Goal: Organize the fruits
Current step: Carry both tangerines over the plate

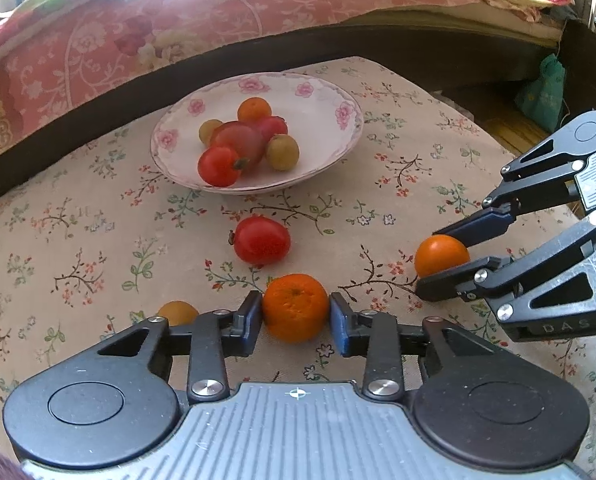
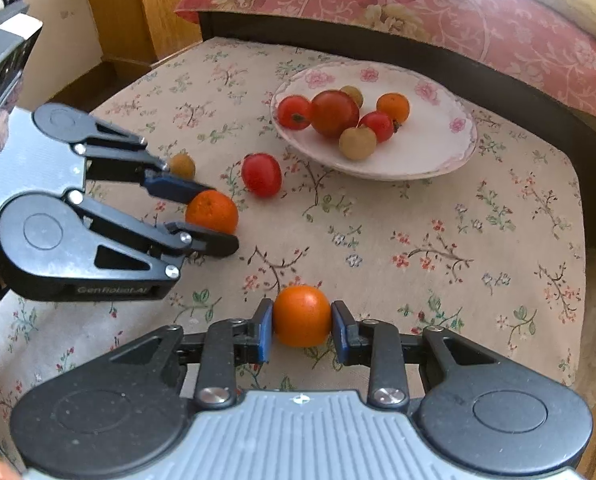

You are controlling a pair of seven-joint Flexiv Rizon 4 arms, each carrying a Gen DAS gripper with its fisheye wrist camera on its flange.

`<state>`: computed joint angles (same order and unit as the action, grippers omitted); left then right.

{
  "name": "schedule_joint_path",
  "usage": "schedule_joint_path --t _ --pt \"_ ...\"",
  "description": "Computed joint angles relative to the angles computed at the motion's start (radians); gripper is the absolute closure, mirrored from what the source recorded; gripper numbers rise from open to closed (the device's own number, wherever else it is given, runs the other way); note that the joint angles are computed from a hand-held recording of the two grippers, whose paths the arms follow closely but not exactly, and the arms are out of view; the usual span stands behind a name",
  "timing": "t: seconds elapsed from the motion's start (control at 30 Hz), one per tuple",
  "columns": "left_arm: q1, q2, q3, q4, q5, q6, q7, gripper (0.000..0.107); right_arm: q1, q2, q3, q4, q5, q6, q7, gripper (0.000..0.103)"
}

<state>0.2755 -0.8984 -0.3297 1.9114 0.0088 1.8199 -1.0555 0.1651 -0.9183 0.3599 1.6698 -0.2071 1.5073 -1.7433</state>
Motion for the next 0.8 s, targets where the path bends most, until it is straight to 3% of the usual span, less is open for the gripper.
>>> schedule_joint_path --t 0.3,0.8 --pt "0.013 0.003 -0.028 -0.01 0.015 0.029 -0.018 0.063 -0.001 -0.005 0.013 -0.033 0.008 0.027 0.018 0.069" --pt "-0.008 0.003 -0.012 -0.091 0.008 0.046 -0.082 0.065 0.014 -0.028 0.002 -0.106 -0.009 0.076 0.092 0.069"
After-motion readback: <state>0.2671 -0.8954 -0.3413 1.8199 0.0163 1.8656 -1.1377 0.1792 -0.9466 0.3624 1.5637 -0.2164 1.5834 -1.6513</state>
